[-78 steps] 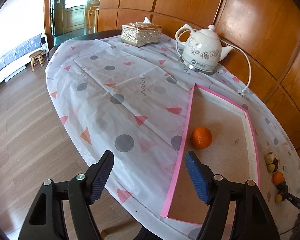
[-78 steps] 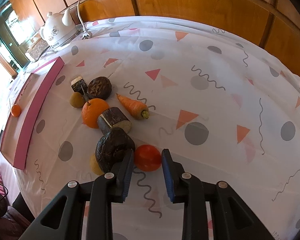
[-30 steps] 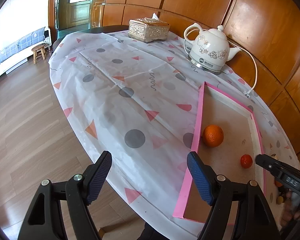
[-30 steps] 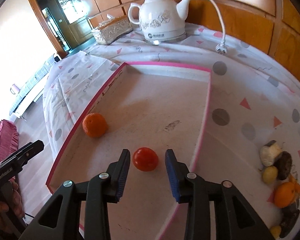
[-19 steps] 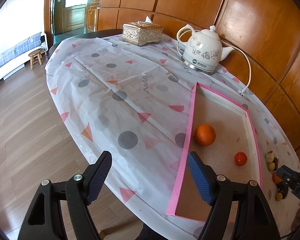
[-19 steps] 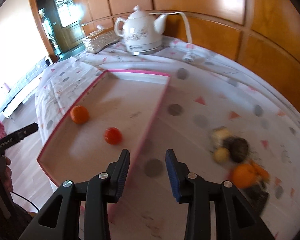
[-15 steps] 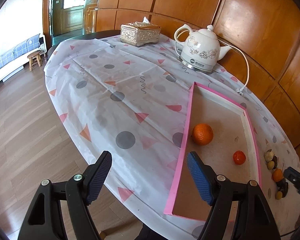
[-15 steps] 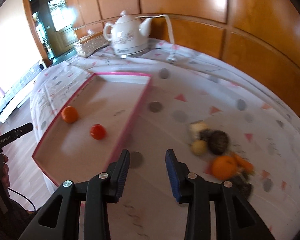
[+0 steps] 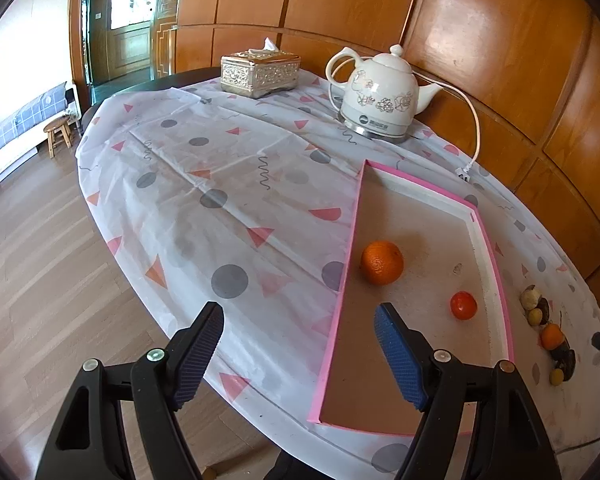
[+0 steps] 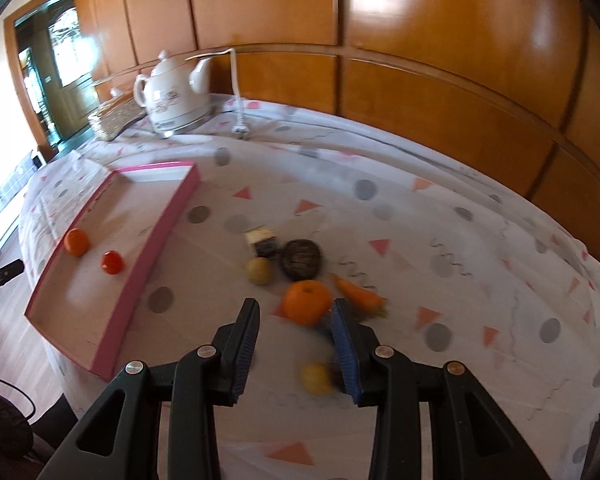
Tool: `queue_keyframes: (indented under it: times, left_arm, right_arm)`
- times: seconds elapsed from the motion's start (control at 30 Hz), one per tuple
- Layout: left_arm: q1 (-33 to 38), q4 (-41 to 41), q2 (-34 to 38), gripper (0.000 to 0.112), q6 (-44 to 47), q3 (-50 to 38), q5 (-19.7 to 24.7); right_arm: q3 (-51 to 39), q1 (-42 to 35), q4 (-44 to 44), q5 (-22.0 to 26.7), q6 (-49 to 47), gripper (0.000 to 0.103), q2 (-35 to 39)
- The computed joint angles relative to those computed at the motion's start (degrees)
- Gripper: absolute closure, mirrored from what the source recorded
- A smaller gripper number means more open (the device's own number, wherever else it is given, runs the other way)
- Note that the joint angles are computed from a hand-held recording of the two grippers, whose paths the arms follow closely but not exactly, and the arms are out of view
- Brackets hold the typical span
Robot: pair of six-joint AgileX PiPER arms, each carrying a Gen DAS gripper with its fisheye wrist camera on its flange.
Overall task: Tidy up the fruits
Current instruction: 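Move the left tool back over the fruit pile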
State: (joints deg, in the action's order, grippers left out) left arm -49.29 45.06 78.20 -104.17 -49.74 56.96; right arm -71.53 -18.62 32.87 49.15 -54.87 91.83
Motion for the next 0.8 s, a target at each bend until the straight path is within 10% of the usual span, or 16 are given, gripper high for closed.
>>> queue_keyframes:
  times: [0.8]
  left_arm:
    - [-1.6,-0.4,2.4,0.034,2.7,-3.3,0.4]
  right_arm:
    - [-6.4,-11.3,-3.9,-3.5,2.9,0.066,6.3]
